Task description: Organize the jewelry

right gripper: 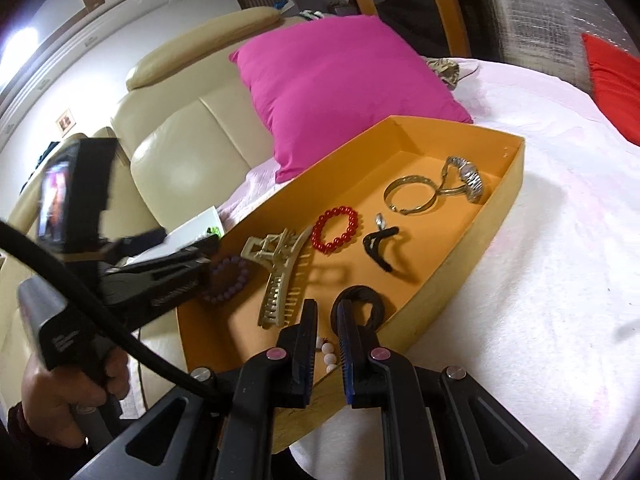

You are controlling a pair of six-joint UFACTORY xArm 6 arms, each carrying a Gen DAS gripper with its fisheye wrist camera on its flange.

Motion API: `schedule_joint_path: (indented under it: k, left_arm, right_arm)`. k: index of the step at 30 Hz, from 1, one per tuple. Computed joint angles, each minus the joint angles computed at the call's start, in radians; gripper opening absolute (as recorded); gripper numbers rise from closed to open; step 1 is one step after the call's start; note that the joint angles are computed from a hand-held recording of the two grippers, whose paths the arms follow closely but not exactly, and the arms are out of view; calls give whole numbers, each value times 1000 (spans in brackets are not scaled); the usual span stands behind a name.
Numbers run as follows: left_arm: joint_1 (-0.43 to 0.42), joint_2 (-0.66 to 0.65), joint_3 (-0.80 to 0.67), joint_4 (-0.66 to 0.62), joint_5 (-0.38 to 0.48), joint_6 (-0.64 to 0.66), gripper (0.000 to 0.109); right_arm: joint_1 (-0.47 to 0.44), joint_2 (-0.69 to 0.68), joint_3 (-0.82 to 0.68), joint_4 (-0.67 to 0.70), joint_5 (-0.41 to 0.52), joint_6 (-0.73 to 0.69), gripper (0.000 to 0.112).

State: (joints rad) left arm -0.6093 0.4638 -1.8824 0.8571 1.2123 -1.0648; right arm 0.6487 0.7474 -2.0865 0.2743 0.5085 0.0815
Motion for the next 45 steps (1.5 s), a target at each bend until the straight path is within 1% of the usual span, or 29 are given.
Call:
schedule_joint_path:
  k: [4, 7, 8, 10, 12, 15, 17, 19, 20, 21, 22, 26, 28, 30, 31, 34, 37, 42, 45]
  left_arm:
    - [-27, -24, -12, 30, 23, 8, 72]
    - [-53, -47, -16, 64, 38, 7, 78]
    - [-62, -53, -19, 78, 49, 5, 82]
    - [-80, -62, -28, 96, 70, -1, 84]
    - [-93, -79, -25, 106, 78, -8, 86]
    - [-113, -99, -36, 103, 115, -17, 88]
    - [-131, -92, -65, 115, 170, -17, 90]
    - [-153, -87, -83, 151, 218, -11, 91]
    - [-164, -100, -70, 169, 222, -16, 92]
    - [-167, -112, -57, 174, 215, -21, 92]
    - [-173, -132, -37, 176, 204, -32, 92]
    - [-192, -194, 16, 175, 167, -66, 92]
    - [-204, -223, 40, 179, 151, -76, 92]
    - [-219, -245, 55, 189, 150, -86, 92]
    - [-228, -257, 64, 200, 153, -90, 92]
    - [-252, -282, 84, 231, 170, -95, 92]
    - [-274, -314, 108, 248, 176, -103, 92]
    - [-303, -357, 138, 269, 179, -119, 92]
    - [-318, -379, 151, 282, 184, -129, 92]
  right_arm:
    - [-3, -46, 64, 2, -45, 4, 12]
    - [-7, -86, 118, -9, -84, 25, 13]
    - [-8, -98, 134, -16, -96, 33, 14]
    - [-8, -136, 187, -32, -137, 51, 22]
    - [-8, -169, 233, -59, -177, 77, 26]
    - [-8, -218, 296, -162, -223, 163, 28]
    - [-10, -243, 325, -225, -238, 222, 36]
    - [-11, -284, 374, -310, -268, 309, 62]
    - [-12, -303, 399, -359, -289, 360, 64]
    - [-15, -325, 422, -426, -306, 426, 64]
    - [-17, -346, 438, -494, -305, 492, 64]
    - [-16, -423, 486, -677, -268, 659, 66]
    - [-13, -462, 500, -775, -219, 752, 72]
    - [-8, -500, 512, -848, -168, 823, 72]
    - [-1, -517, 510, -895, -123, 865, 72]
    - [20, -560, 511, -961, -33, 912, 73]
    - [40, -597, 512, -1008, 31, 951, 73]
    - [81, -643, 505, -1066, 108, 983, 73]
    - [102, -660, 503, -1084, 128, 988, 74]
